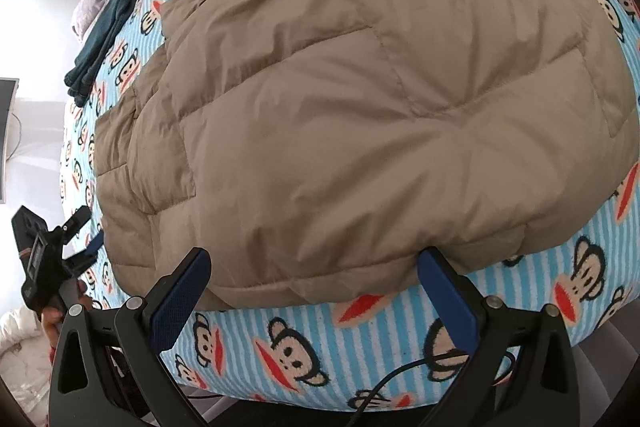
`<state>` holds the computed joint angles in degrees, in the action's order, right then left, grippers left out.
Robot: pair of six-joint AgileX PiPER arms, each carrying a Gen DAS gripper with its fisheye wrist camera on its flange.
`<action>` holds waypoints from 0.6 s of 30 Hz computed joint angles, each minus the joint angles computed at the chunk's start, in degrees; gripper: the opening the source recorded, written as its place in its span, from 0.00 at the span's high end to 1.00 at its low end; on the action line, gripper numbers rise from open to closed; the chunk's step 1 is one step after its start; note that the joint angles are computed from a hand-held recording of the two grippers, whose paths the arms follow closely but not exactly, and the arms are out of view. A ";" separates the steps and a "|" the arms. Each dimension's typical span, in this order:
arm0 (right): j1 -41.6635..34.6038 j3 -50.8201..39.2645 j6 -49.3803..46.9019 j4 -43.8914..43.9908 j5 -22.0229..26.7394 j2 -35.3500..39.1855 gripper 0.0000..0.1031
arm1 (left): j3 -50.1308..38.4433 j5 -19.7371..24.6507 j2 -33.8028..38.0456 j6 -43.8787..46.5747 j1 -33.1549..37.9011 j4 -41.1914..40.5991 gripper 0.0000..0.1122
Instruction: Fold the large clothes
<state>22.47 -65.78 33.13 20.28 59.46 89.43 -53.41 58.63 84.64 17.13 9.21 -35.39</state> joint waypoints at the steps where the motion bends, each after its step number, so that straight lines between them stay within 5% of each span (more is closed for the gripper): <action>1: 0.19 -0.21 0.27 -0.09 -0.03 0.32 0.00 | 0.05 -0.23 0.63 0.67 -0.12 -0.01 0.08; 12: 1.33 -3.05 0.63 -1.64 1.27 2.91 0.00 | -4.33 4.49 17.60 20.24 -3.27 -16.70 0.08; 18: 1.21 -4.11 0.65 -2.70 1.65 2.70 0.00 | -8.43 2.46 23.30 19.86 -10.34 -14.89 0.09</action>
